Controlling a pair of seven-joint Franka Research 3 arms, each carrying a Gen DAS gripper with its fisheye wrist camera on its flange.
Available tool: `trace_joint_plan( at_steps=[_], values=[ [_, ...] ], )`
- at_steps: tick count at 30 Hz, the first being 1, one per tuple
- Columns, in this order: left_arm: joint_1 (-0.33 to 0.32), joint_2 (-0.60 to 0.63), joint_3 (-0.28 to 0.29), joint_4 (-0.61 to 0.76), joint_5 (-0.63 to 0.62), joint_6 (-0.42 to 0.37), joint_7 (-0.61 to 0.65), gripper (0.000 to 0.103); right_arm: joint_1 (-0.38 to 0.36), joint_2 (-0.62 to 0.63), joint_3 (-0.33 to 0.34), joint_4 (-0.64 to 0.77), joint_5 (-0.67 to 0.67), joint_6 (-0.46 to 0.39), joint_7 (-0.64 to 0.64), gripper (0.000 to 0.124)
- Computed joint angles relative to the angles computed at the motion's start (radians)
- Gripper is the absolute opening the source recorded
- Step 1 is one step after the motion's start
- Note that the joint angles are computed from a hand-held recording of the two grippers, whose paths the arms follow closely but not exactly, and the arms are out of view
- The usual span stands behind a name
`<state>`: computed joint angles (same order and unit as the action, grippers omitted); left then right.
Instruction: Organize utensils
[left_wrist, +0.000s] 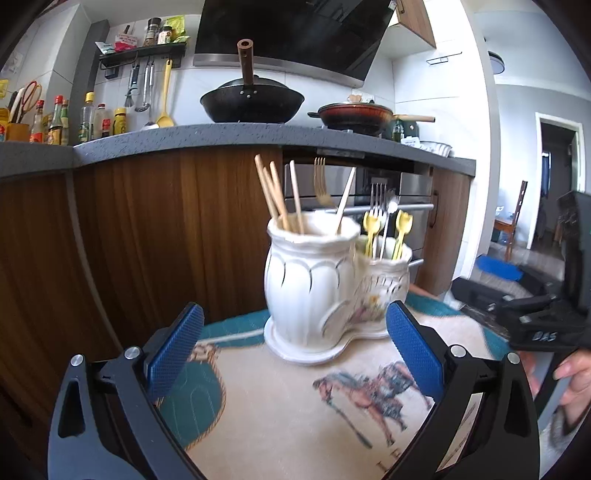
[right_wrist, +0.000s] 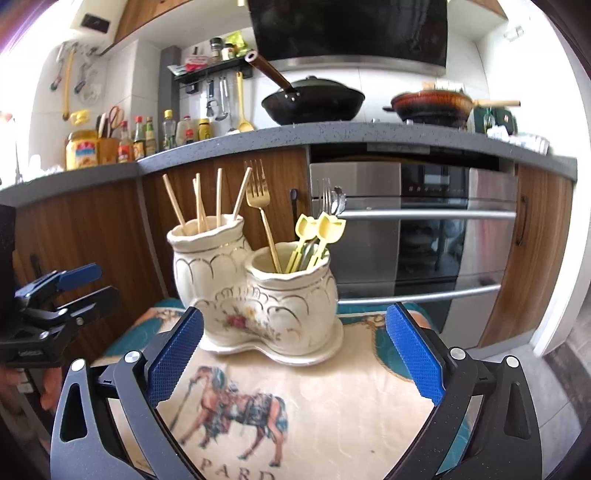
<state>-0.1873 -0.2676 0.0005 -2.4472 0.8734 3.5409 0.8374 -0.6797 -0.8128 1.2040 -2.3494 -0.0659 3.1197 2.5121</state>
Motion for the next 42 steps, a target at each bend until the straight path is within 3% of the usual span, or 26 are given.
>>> trace_joint_plan(
  at_steps=[6, 16, 21, 27, 42],
  values=[
    [0.123, -0.034, -0.166, -0.118, -0.295, 0.071, 0.228, 0.098, -0.008, -0.117, 0.007, -0.033, 0.009, 0.001, 0.036, 0.098],
    [0.079, -0.060, -0.148, -0.142, -0.383, 0.032, 0.310, 0.098, -0.017, -0.134, 0.018, -0.035, 0.010, -0.014, 0.047, 0.098],
    [0.114, -0.070, -0.211, -0.155, -0.468, 0.032, 0.391, 0.098, -0.023, -0.153, 0.024, -0.029, 0.005, -0.028, 0.049, 0.098],
    [0.103, -0.072, -0.213, -0.161, -0.514, 0.026, 0.425, 0.098, -0.020, -0.155, 0.024, -0.030, 0.009, -0.031, 0.056, 0.098],
    [0.081, -0.071, -0.197, -0.159, -0.529, 0.019, 0.438, 0.098, -0.020, -0.153, 0.022, -0.030, 0.002, -0.032, 0.064, 0.098]
  ],
)
